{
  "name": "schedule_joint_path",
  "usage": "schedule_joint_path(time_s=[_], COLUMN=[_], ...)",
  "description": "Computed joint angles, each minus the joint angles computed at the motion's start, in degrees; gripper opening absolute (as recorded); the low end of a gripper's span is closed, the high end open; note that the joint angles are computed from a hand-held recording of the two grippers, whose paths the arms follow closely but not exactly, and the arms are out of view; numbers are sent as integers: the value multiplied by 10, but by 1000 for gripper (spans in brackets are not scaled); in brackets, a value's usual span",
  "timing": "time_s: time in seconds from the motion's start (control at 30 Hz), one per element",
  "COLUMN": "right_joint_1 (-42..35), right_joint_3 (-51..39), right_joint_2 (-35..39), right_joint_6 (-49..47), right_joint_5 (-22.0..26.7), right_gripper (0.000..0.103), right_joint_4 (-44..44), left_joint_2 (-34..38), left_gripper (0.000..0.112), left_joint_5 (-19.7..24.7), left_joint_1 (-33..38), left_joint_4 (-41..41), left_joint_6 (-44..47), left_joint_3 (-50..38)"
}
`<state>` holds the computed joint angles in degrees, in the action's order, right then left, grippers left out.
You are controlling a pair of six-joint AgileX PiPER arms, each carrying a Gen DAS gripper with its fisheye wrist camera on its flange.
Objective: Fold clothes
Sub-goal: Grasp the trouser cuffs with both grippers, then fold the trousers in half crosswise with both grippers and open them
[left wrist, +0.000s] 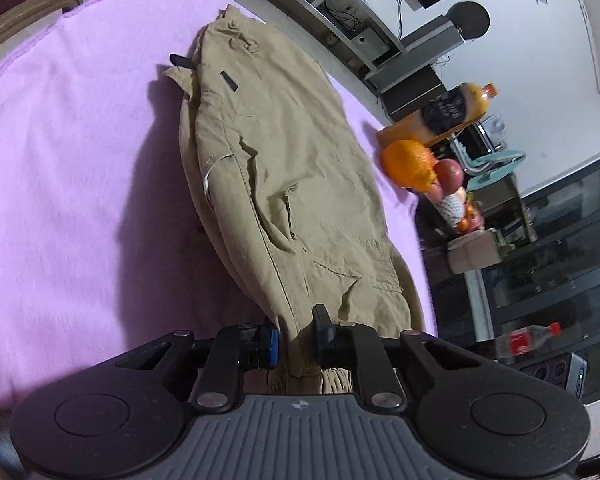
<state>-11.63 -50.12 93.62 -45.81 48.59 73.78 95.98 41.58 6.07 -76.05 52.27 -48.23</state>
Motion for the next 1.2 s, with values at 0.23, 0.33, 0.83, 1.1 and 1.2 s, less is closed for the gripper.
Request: schedule_joint_path(time_s=[0.23, 0.33, 0.83, 1.1, 1.2], right_joint_1=[-7, -4, 30, 63, 79], right_joint_3=[41, 49, -71, -182, -264], right_joint_2=[-88, -88, -49, 36, 94], right_joint_6=[133, 174, 315, 383, 428], right_joint_5=[15, 15, 10, -24, -40], right_gripper=[23, 23, 26, 26, 31], right_joint_4=[-102, -126, -132, -144, -170], left_joint_2=[-43, -35, -12, 75, 142], left_gripper=[14, 14, 30, 38, 47], left_joint_5=[7, 8, 63, 91, 110], left_joint_1=[-6, -11, -29, -56, -64], left_joint_4=[73, 105, 255, 391, 426], left_joint_6=[-103, -151, -382, -429, -449], left_joint_3=[50, 48, -120, -306, -412])
